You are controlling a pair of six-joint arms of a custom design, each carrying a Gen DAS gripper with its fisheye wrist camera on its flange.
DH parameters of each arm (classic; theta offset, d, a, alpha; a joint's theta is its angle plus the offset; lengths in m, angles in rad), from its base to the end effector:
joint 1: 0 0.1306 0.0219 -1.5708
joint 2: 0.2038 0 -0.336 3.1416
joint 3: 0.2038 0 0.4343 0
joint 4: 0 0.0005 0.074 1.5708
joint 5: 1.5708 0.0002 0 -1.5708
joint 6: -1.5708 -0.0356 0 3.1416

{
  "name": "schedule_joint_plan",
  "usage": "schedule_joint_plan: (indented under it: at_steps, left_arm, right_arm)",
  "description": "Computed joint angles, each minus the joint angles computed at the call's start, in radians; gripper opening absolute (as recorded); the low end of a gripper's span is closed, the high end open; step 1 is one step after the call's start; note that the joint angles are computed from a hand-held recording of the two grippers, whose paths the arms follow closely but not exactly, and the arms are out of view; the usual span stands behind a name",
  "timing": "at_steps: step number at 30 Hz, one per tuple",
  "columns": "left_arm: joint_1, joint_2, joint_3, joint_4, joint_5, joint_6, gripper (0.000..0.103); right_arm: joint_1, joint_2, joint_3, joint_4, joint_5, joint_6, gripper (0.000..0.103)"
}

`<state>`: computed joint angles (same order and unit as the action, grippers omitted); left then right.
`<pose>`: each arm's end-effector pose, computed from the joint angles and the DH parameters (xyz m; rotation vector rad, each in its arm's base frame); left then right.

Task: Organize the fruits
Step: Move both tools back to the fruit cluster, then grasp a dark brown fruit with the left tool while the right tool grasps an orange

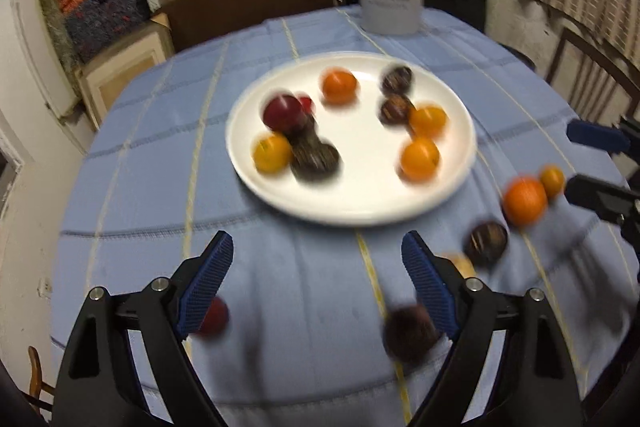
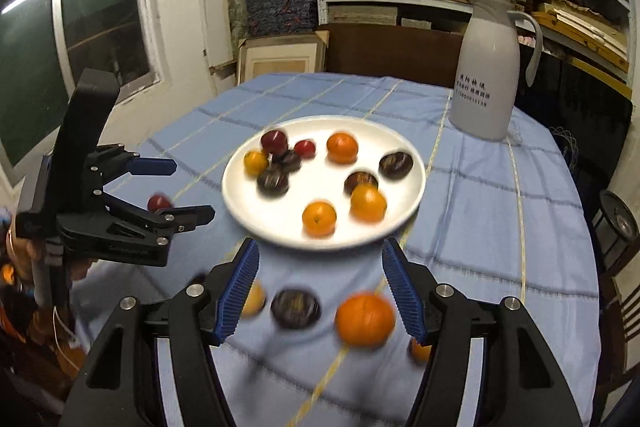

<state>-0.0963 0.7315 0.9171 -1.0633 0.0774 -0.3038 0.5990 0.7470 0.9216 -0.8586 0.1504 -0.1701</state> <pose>0.3173 -0.0339 0.3968 0.5193 2.3891 -0.0027 0.2832 0.1862 0.4104 -0.4011 2.2211 0.2443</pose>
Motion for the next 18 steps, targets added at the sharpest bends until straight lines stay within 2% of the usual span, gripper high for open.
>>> schedule_joint_plan:
  at_steps: [5, 12, 13, 15, 18]
  left_arm:
    - [-0.026, -0.071, -0.081, -0.044, 0.025, -0.050, 0.084]
    - [-0.061, -0.067, -0.110, -0.060, 0.035, -0.060, 0.083]
    - [-0.064, -0.060, -0.111, -0.060, 0.034, -0.062, 0.080]
    - [-0.065, -0.043, -0.109, -0.068, 0.038, -0.060, 0.064]
    - [-0.051, -0.014, -0.096, -0.093, 0.098, -0.052, 0.043]
  right_arm:
    - [0.011, -0.074, -0.074, -0.043, 0.004, -0.032, 0.065]
    - [-0.021, -0.121, -0.129, -0.064, -0.019, -0.075, 0.065]
    - [-0.030, -0.125, -0.135, -0.067, -0.021, -0.080, 0.065]
    - [-0.044, -0.130, -0.142, -0.068, -0.025, -0.087, 0.065]
    - [-0.068, -0.129, -0.148, -0.075, -0.027, -0.090, 0.065]
